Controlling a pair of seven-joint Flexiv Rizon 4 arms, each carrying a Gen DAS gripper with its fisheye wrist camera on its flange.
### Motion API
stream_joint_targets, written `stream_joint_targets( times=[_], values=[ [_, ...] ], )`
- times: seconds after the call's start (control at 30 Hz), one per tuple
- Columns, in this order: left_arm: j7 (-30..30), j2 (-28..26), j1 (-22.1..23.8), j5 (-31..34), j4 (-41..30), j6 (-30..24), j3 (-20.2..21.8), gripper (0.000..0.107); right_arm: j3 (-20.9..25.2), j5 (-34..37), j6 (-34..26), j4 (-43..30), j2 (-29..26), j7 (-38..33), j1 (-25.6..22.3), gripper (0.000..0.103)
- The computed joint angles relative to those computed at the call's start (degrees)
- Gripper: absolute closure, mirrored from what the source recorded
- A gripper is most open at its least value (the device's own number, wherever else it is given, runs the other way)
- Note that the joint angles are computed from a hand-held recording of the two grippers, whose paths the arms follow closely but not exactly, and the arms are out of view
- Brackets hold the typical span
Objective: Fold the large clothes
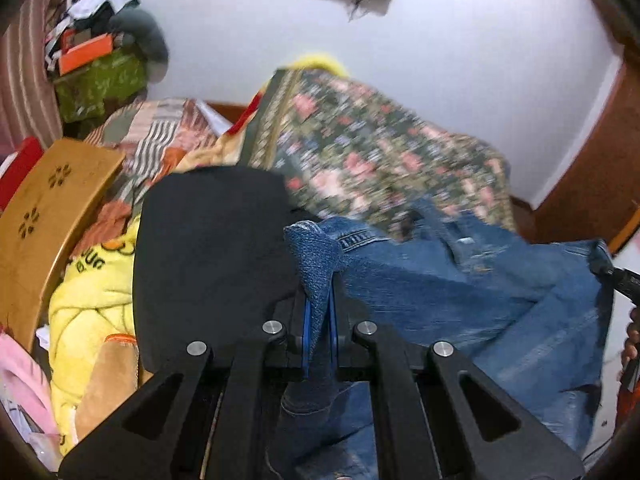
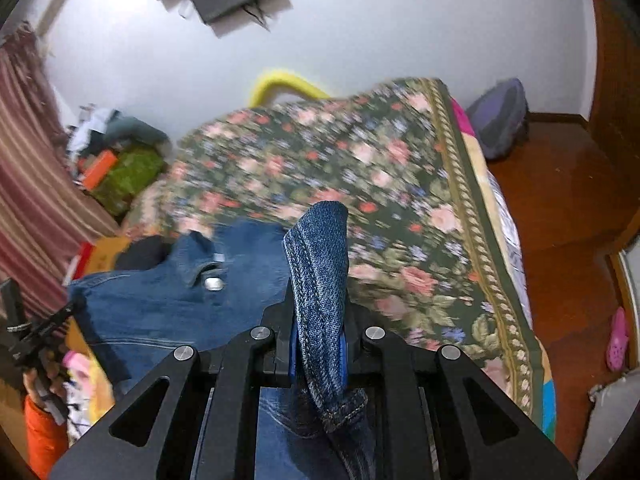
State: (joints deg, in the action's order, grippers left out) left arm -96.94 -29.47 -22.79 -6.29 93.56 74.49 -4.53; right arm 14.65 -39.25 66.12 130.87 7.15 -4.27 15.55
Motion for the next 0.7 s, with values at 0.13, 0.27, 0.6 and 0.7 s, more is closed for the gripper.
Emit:
stream_joint_targets(
  times=[0.13, 0.27, 0.6, 0.7],
  values=[
    [0.7, -4.0, 1.9, -1.9, -2.4, -1.6, -1.1, 0.1, -1.1, 2.4, 1.0, 1.8, -1.6, -0.8, -0.6, 0.09],
    [-0.4, -6.6, 0.0, 0.0, -5.1, -3.0, 1.4, 0.1, -1.5, 3.1, 0.5, 2.5, -3.2, -2.5, -0.4, 0.09],
    [-3.5, -3.0, -2.8, 6.2, -3.8, -4.3, 5.1, 0.096, 1.3, 3.6, -13.5, -0.3, 1.0, -6.4, 2.9, 0.085],
    [-3.8, 0.6, -2.9, 7.9, -1.3, -3.9, 5.0, 0.082, 3.1, 2.1, -17.6, -0.7, 3.7, -6.4, 4.1, 0.084]
  ],
)
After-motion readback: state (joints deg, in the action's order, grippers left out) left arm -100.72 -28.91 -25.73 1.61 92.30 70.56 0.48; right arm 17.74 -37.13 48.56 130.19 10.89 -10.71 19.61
